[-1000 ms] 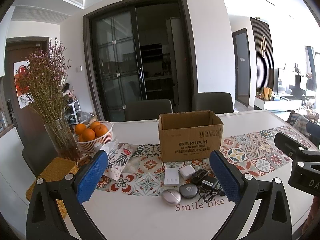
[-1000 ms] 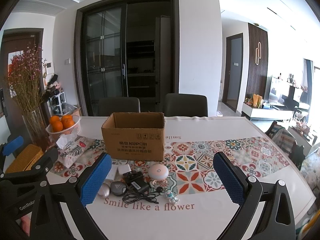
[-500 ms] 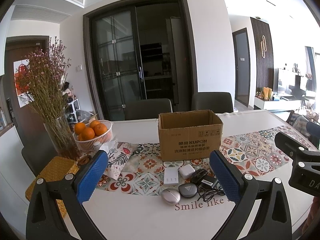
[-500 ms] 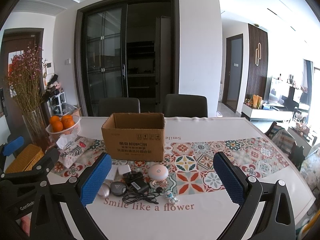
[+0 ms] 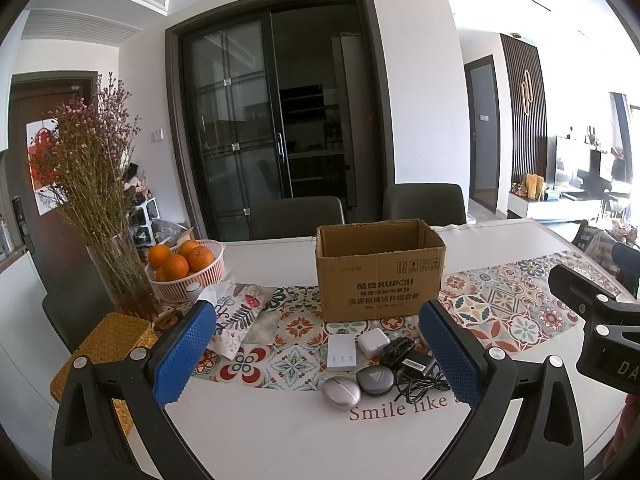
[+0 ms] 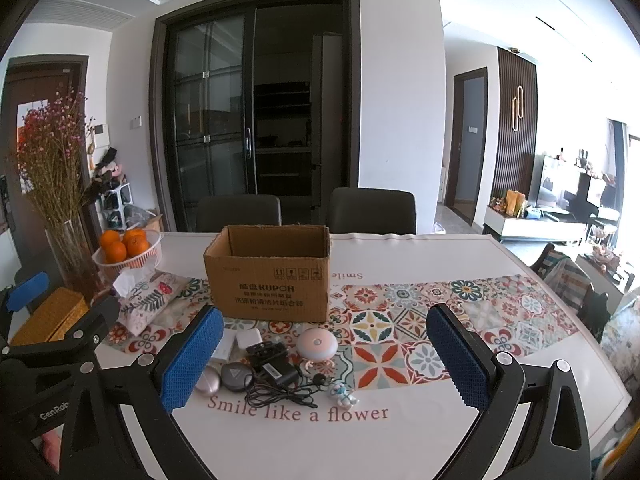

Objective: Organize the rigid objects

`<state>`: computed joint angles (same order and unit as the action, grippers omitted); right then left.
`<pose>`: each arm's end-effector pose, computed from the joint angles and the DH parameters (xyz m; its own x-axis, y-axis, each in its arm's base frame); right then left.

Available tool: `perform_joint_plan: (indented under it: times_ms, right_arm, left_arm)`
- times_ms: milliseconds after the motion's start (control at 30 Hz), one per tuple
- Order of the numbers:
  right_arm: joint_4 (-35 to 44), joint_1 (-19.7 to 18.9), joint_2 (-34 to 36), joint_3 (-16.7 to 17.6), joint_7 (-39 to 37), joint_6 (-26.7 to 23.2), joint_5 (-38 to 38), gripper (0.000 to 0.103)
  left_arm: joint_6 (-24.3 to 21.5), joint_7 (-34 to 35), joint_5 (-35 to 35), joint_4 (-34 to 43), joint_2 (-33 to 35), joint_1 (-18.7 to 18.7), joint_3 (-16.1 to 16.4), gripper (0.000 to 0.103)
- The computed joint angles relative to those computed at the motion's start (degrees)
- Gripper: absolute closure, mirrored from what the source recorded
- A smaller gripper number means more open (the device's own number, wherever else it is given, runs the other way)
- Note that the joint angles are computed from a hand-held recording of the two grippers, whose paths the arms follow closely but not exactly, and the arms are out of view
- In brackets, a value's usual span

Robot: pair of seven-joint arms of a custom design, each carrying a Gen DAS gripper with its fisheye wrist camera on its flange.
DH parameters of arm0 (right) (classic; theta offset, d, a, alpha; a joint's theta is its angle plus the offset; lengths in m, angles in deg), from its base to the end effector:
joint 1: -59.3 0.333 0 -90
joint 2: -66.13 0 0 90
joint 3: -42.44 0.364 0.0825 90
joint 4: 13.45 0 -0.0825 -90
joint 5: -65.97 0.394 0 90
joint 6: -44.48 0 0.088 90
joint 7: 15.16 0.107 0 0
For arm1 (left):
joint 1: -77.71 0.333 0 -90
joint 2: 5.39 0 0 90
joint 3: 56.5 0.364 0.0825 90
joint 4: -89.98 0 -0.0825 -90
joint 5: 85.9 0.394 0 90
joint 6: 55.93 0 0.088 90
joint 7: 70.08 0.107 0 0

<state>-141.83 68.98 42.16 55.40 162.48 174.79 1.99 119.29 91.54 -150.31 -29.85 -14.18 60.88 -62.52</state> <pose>0.4276 0.1745 0.6330 -0.5233 -0.8521 0.0131 -0.3690 0.2126 -0.9048 0.5255 -0.1488 0.6324 -0.4916 -0.8647 -0.1032 -0.2969 0.2778 -0.9136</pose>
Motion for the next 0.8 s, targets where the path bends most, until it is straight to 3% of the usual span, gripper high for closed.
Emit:
perform_joint_plan:
  times_ms: [800]
  right_arm:
    - [0.04,-0.07,0.09,0.01,-0.07,0.14,0.1,0.0]
  left_arm:
    - [-0.39,-1.15,1.27,-0.11,-0.04,0.07,0.1,0.0]
